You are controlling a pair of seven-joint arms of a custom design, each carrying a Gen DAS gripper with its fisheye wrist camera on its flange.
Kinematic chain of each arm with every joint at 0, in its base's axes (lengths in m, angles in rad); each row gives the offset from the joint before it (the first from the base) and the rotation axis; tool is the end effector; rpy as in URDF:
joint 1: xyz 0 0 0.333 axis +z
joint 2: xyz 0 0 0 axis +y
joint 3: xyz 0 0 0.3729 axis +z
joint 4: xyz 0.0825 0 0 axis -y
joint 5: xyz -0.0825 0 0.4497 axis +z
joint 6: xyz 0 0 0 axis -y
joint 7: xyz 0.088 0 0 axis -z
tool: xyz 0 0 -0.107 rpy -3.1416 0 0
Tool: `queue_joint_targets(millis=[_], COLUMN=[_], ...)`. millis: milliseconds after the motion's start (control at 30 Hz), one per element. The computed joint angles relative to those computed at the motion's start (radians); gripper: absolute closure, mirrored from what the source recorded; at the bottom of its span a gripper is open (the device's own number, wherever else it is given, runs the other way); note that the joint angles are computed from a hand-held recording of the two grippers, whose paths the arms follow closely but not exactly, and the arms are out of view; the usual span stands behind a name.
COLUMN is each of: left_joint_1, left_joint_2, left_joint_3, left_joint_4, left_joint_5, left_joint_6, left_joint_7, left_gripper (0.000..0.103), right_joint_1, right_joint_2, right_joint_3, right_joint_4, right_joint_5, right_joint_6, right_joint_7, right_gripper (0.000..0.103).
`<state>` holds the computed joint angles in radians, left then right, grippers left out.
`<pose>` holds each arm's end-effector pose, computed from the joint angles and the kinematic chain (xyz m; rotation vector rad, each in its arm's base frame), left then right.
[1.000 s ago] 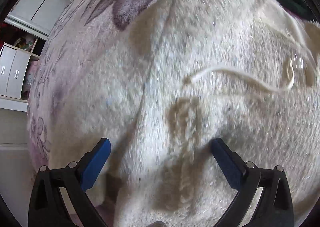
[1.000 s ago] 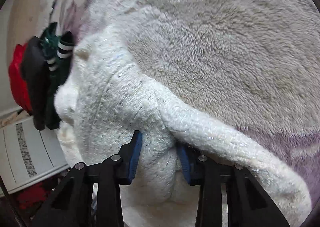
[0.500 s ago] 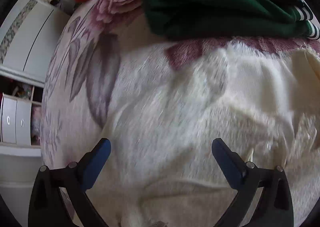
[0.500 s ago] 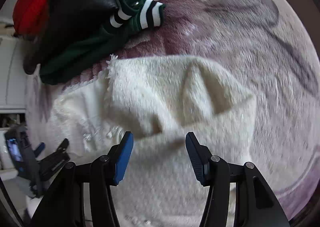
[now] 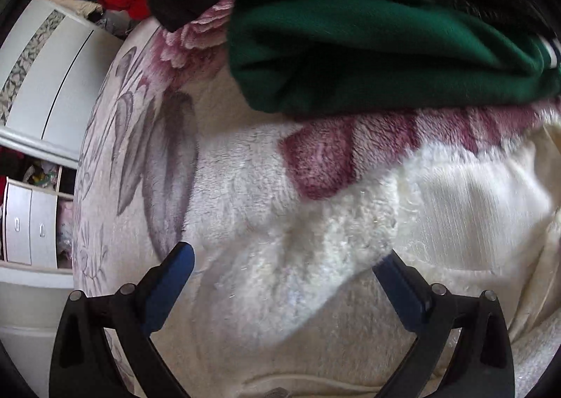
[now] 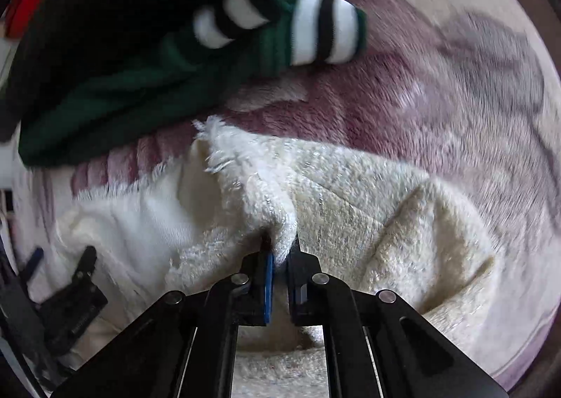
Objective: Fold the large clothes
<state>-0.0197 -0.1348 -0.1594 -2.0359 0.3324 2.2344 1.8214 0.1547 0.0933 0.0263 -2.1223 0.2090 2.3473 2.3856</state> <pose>0.5942 -0.1020 0.5742 -1.2613 2.3742 0.0105 0.6166 0.1157 0.3980 -1.1545 2.7314 0.1742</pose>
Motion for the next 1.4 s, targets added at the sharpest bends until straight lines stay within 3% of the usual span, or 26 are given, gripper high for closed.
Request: queue_joint_targets(millis=[67, 167, 200, 233, 300, 367, 500, 567, 700, 900, 1033, 1133, 1167, 1200, 1300, 1400], left_joint_1=[0.006, 0.035, 0.048, 0.061, 0.089, 0.105, 0.117, 0.118, 0.115, 0.118, 0.115, 0.142, 0.157, 0.181, 0.270, 0.371], left_joint_2=[-0.024, -0.093, -0.119, -0.135, -0.156, -0.148, -0.122, -0.121, -0.128, -0.132, -0.163, -0.209, -0.222, -0.239, -0.270, -0.266], left_joint_3=[0.014, 0.023, 0.025, 0.023, 0.011, 0.001, -0.004, -0.001, 0.007, 0.014, 0.046, 0.089, 0.103, 0.130, 0.188, 0.234], left_joint_4=[-0.004, -0.052, -0.074, -0.090, -0.119, -0.125, -0.125, -0.129, -0.131, -0.119, -0.113, -0.101, -0.092, -0.075, -0.026, 0.014], left_joint_5=[-0.030, -0.021, -0.013, -0.003, 0.039, 0.063, 0.096, 0.105, 0.090, 0.061, -0.017, -0.101, -0.126, -0.157, -0.189, -0.160], left_joint_6=[0.019, 0.073, 0.100, 0.115, 0.142, 0.134, 0.119, 0.126, 0.133, 0.127, 0.110, 0.038, 0.001, -0.071, -0.269, -0.416], left_joint_7=[0.015, 0.005, -0.003, -0.011, -0.034, -0.039, -0.053, -0.052, -0.041, -0.018, 0.047, 0.097, 0.107, 0.120, 0.126, 0.103], left_gripper=[0.000, 0.000, 0.000, 0.000, 0.000, 0.000, 0.000, 0.000, 0.000, 0.000, 0.000, 0.000, 0.000, 0.000, 0.000, 0.000], right_joint_1=[-0.011, 0.005, 0.021, 0.040, 0.110, 0.141, 0.103, 0.085, 0.088, 0.122, 0.054, 0.039, 0.043, 0.046, 0.084, 0.126], right_joint_2=[-0.041, -0.184, -0.227, -0.253, -0.244, -0.190, 0.027, 0.093, 0.118, 0.069, 0.076, 0.061, 0.029, -0.032, -0.193, -0.340], right_joint_3=[0.001, 0.001, -0.001, -0.010, -0.050, -0.063, -0.008, 0.017, 0.052, 0.052, 0.066, 0.067, 0.067, 0.063, 0.059, 0.064], right_joint_4=[-0.031, -0.126, -0.160, -0.182, -0.187, -0.153, -0.004, 0.052, 0.079, 0.080, 0.116, 0.100, 0.074, 0.027, -0.078, -0.171], right_joint_5=[0.081, 0.124, 0.158, 0.208, 0.437, 0.597, 0.718, 0.672, 0.478, 0.150, 0.271, 0.337, 0.335, 0.326, 0.219, 0.165], right_joint_6=[-0.002, 0.074, 0.121, 0.149, 0.189, 0.156, 0.076, 0.038, 0.085, 0.135, 0.007, 0.012, 0.022, 0.026, 0.008, -0.058], right_joint_7=[-0.032, -0.033, -0.048, -0.081, -0.280, -0.435, -0.534, -0.521, -0.443, -0.186, -0.252, -0.278, -0.271, -0.263, -0.149, 0.011], right_gripper=[0.086, 0.052, 0.047, 0.047, 0.047, 0.047, 0.047, 0.048, 0.089, 0.090, 0.086, 0.062, 0.040, 0.029, 0.028, 0.028])
